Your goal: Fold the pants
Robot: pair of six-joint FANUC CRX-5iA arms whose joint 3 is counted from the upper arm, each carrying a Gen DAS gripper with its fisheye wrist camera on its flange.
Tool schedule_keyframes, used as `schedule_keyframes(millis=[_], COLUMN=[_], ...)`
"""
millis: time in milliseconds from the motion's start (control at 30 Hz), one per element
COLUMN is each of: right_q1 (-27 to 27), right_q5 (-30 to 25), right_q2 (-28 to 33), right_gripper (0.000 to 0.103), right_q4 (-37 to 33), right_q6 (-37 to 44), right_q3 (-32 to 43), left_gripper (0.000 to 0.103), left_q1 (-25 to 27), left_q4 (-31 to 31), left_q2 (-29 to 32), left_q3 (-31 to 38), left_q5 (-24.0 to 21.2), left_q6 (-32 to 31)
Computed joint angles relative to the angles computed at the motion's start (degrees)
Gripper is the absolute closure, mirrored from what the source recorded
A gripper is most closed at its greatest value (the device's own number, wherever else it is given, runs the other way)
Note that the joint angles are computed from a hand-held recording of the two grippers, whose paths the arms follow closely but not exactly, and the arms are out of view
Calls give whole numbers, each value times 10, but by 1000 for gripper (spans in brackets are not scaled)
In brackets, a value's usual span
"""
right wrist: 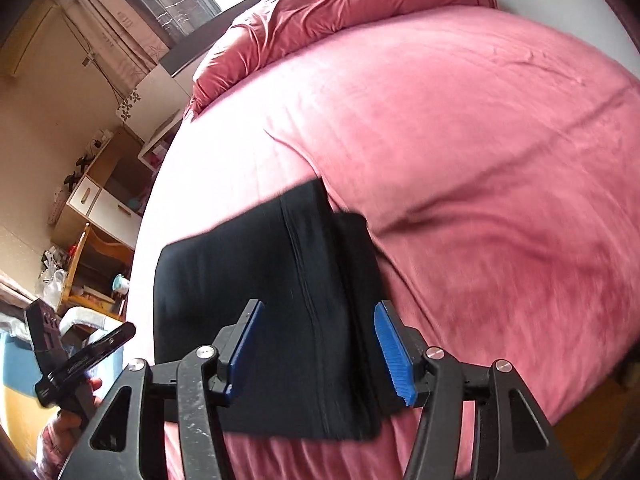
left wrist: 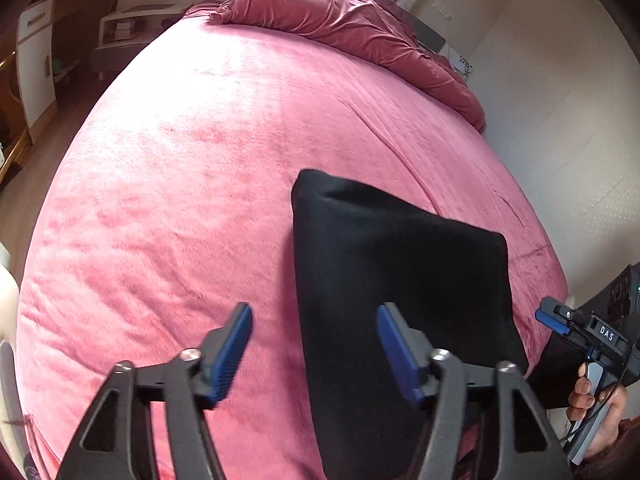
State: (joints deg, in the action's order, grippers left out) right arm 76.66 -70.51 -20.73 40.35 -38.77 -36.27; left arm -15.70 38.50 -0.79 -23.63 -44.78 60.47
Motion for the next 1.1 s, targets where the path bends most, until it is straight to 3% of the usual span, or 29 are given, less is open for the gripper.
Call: schedule_keyframes(millis=[233, 300, 367, 433, 467, 700, 767, 833, 900, 967, 1100], right_q1=[-108, -127, -140, -137, -134, -139, -136, -131, -121, -109, -85], right_q5=[75, 94, 119, 100, 84, 93, 96, 109, 115, 115, 137], right_q2=[34, 38, 39, 54, 61, 64, 60, 40, 14, -4, -37], right_gripper=[40, 47, 64, 81, 95, 96, 96, 94, 84, 47, 40], right_q4=[-20, -32, -42, -51, -56, -62, -54, -37, -19, -7, 13], right_q6=[63, 78, 92, 109, 114, 102, 97, 78, 53, 35, 2], right_q3=[13, 12, 7, 14, 19, -4, -11, -28, -46, -58, -84], left_gripper=[33, 33, 33, 33, 33, 32, 32, 32, 28, 23, 20], left_q1=[-18, -23, -29, -34, -39, -94, -91, -87, -79, -75, -68], left_q4=[-40, -59, -79, -83, -86, -199, -177, -159, -124, -123, -90], left_q2=[63, 76, 92, 103, 103, 119, 120, 114, 101, 86, 61], left_q3=[70, 84, 102, 112, 111, 139, 130, 121, 101, 88, 56], left_q5=[4, 3, 1, 0, 4, 17, 28, 32, 40, 47, 61], left_q6=[39, 59, 78, 90, 94, 168, 166, 157, 120, 107, 68])
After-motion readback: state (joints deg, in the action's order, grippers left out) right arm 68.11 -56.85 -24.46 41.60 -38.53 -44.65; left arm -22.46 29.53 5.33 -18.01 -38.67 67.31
